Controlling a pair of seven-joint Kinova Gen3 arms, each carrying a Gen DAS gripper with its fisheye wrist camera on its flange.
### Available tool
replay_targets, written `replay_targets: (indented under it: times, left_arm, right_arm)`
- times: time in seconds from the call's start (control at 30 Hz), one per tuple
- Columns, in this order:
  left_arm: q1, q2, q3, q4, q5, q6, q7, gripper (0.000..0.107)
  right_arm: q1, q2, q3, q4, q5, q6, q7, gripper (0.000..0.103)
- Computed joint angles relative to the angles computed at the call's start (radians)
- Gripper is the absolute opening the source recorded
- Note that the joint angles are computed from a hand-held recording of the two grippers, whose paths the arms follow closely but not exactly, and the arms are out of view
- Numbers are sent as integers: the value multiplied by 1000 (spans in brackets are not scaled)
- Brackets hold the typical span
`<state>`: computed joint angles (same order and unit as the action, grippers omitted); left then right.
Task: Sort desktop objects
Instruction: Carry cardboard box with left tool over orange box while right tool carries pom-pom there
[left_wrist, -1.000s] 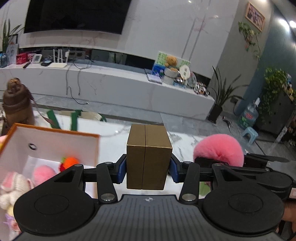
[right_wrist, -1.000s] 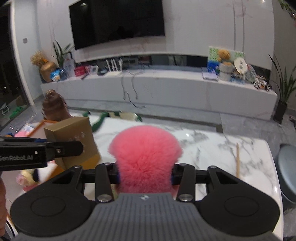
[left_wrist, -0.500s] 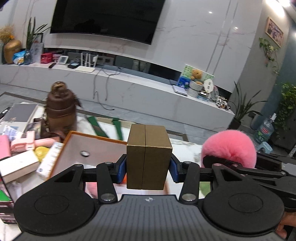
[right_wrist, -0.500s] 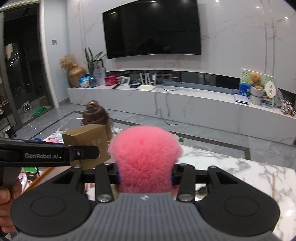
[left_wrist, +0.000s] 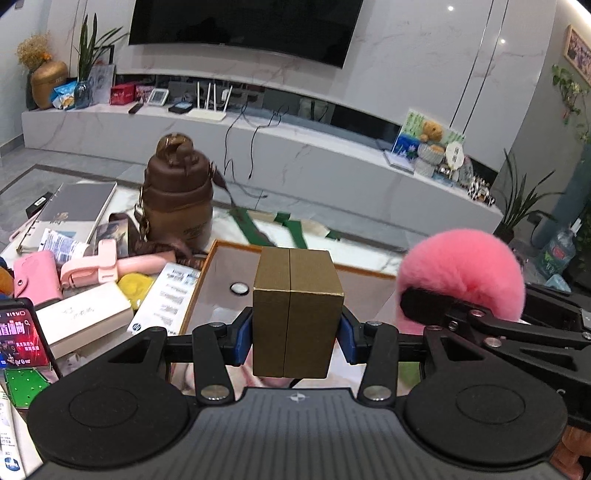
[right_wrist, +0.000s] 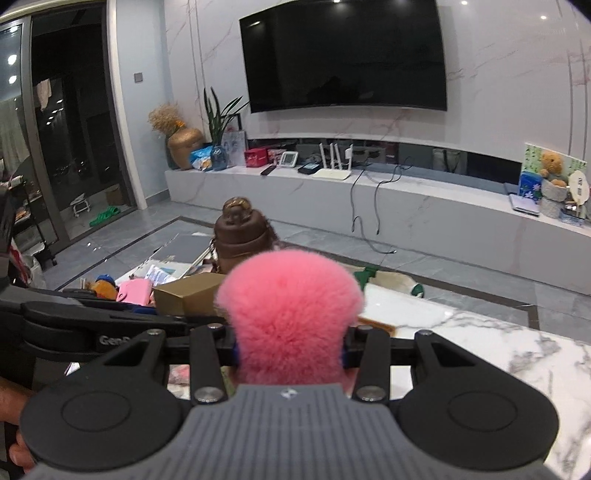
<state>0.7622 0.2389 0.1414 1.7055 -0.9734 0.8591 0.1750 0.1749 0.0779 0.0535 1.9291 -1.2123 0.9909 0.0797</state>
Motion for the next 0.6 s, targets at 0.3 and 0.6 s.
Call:
replay_targets:
  times: [0.3,0.6]
  left_arm:
    - [-49,39,-9,-17,107,-12,-131,53]
    - [-71,60,-56,-31,208,-61,-209,53]
  right_arm:
    - [-51,33,-38,15,35,-119,-23,45]
    - [-84,53,-78,28,74,-246,-32,45]
